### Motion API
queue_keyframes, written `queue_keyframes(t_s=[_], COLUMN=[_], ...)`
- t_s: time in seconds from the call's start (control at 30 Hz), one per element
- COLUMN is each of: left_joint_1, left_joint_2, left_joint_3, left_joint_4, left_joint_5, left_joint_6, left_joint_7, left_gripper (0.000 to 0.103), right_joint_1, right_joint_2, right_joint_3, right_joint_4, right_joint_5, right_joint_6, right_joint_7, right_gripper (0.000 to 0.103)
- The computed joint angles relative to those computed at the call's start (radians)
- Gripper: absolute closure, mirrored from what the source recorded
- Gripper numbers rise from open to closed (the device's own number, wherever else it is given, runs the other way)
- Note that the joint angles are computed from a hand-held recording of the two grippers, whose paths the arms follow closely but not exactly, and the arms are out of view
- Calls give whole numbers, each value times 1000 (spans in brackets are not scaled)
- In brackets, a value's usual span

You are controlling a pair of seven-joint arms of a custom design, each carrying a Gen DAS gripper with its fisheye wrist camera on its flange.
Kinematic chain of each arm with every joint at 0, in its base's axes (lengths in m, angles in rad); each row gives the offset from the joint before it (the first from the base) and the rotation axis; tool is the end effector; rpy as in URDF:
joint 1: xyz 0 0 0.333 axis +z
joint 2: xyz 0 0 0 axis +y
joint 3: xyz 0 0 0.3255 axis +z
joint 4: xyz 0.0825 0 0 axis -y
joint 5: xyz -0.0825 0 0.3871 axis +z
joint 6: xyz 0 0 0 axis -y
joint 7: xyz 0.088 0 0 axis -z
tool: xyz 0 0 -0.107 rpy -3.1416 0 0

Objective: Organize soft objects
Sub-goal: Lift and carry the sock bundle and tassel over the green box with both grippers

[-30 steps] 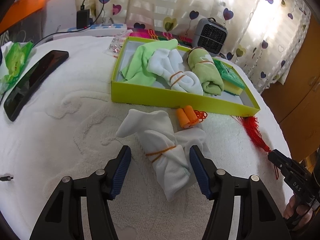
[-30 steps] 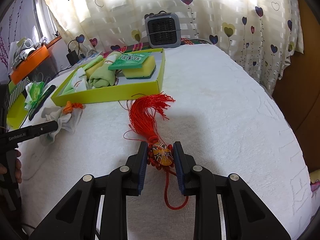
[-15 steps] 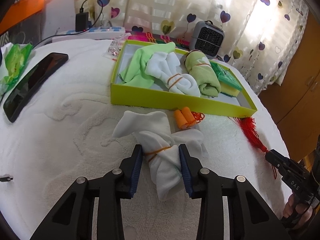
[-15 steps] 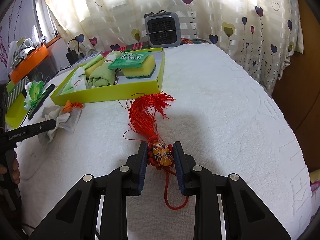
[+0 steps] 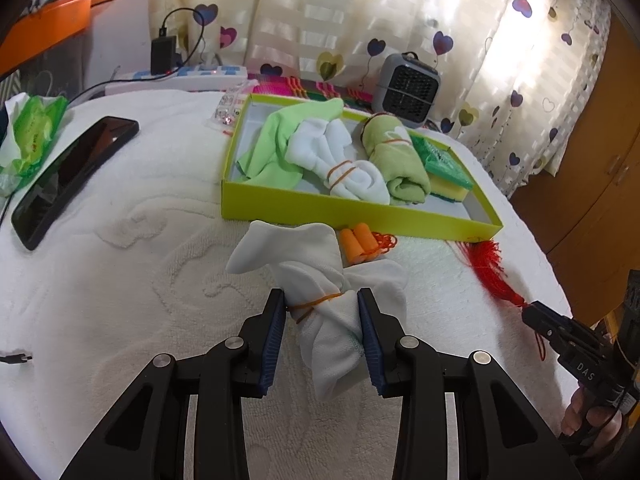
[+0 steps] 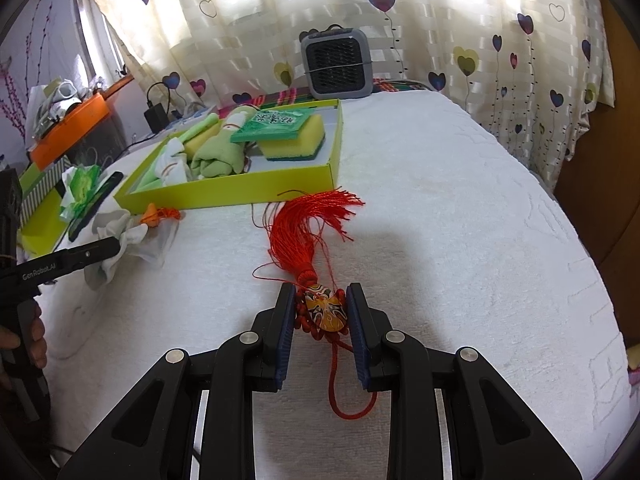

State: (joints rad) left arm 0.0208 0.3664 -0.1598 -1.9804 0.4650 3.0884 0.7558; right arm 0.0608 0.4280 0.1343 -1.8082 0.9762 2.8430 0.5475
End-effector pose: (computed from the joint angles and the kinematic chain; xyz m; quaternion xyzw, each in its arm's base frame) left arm 0.6487 -0.1187 0.3742 -0.7358 0.5692 -0.3214 0.1772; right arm 0.6813 0.0800 0.3647 -0.7496 0.5380 -0.1343 0.3613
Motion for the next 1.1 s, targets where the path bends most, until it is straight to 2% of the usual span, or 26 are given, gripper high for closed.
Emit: queue_keyframes(t_s=[0.23,0.37,0.7,1.1], left_joint_1=[-5,-17,-14,-25], left_joint_2=[-22,-33,-51,-61], left_joint_3=[5,20,18,32], left_joint_4=[-16,-22,-28,-19], left_joint_5=[13,29,47,72], left_joint_6=[25,34,55,72], left_joint_7=[-6,-21,-30,-40], left_gripper=[68,68,68,68], right_joint_1=[-25,-44,-34,-18], right_joint_2=[-15,-32,-67,-77], right_joint_3=[22,37,13,-5], right_joint_4=[6,10,23,57], right_joint_5=[80,181,357,447], right_joint_6=[-54,-96,-171,-195], right_joint_7=[-63,-150,-285,-355], right_gripper=[76,76,77,77])
